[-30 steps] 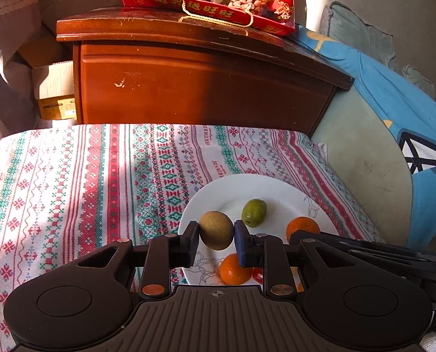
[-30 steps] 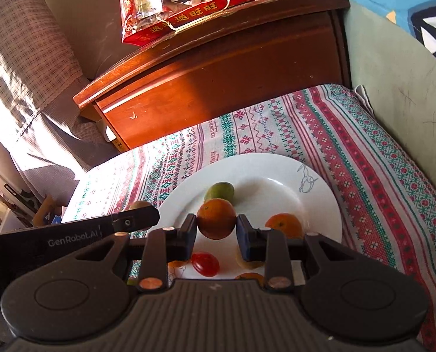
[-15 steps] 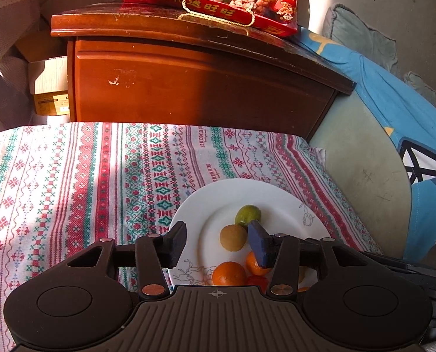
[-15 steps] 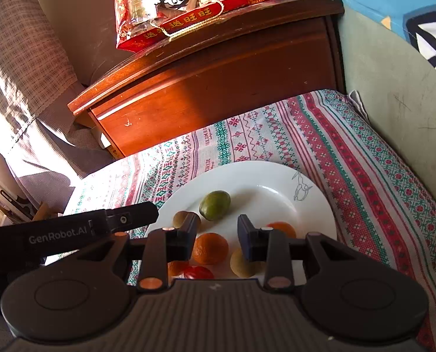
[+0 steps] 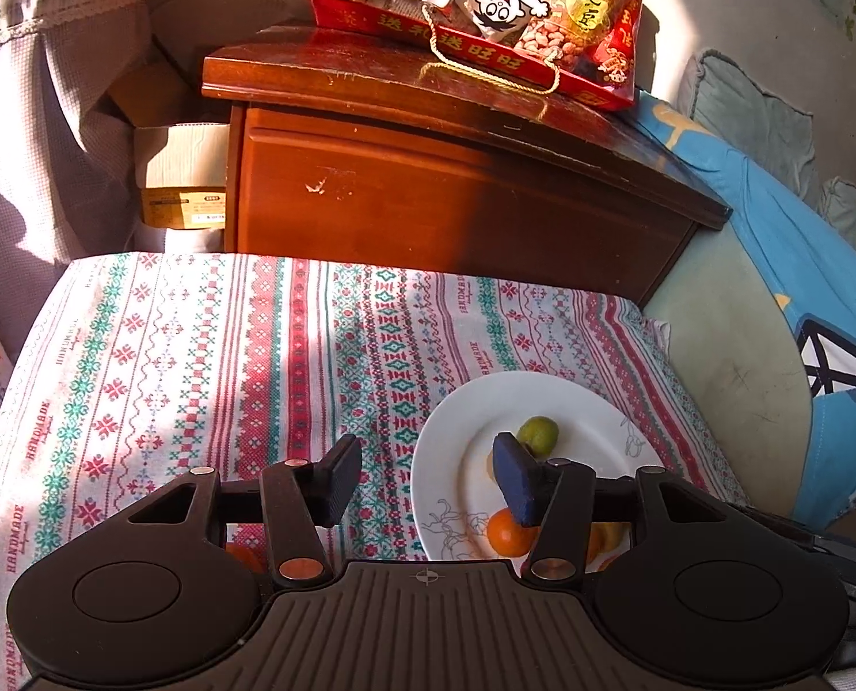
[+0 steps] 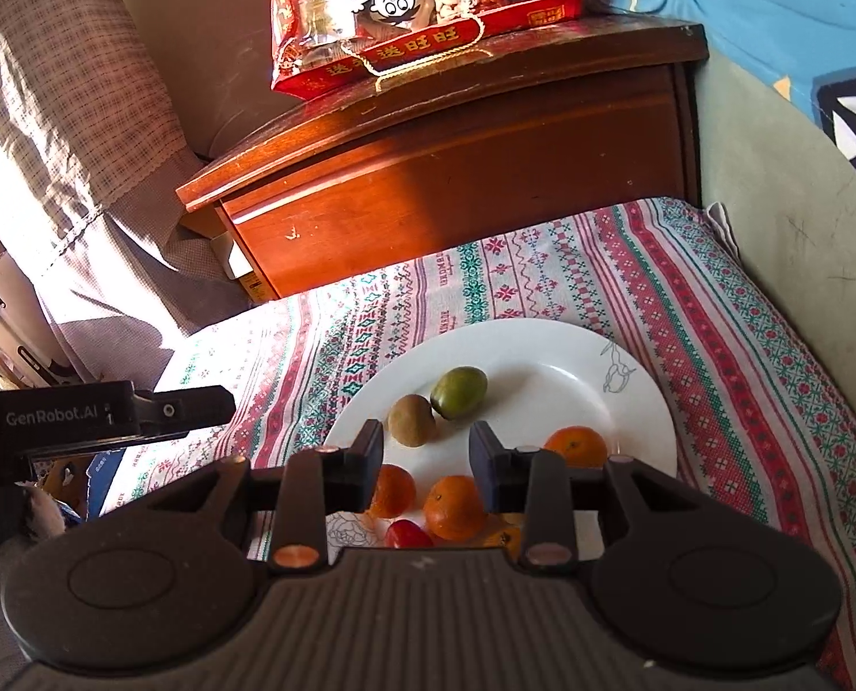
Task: Organize fruits
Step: 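Move both empty grippers back to the fruit pile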
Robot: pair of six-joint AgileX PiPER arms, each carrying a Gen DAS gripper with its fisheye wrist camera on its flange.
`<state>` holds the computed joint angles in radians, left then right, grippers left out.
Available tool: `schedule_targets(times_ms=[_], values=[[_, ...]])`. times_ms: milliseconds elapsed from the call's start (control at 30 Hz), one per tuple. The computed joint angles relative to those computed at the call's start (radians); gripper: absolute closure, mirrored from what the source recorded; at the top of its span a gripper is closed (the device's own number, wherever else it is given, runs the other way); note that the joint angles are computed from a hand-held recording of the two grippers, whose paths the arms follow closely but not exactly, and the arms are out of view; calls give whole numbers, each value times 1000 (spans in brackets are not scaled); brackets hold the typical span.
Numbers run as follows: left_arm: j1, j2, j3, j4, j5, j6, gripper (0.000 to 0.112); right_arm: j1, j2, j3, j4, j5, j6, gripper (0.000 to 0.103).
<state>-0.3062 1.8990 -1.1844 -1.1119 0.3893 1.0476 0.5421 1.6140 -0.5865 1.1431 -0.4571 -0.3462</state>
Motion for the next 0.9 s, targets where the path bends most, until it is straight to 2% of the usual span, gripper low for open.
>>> schedule_targets(times_ms=[567, 900], values=[[167, -107, 154, -109, 28, 183, 62, 185, 46, -38, 87, -51, -59, 68], [211, -101, 209, -125, 22, 264, 62, 259, 102, -55, 70, -53, 31, 68]])
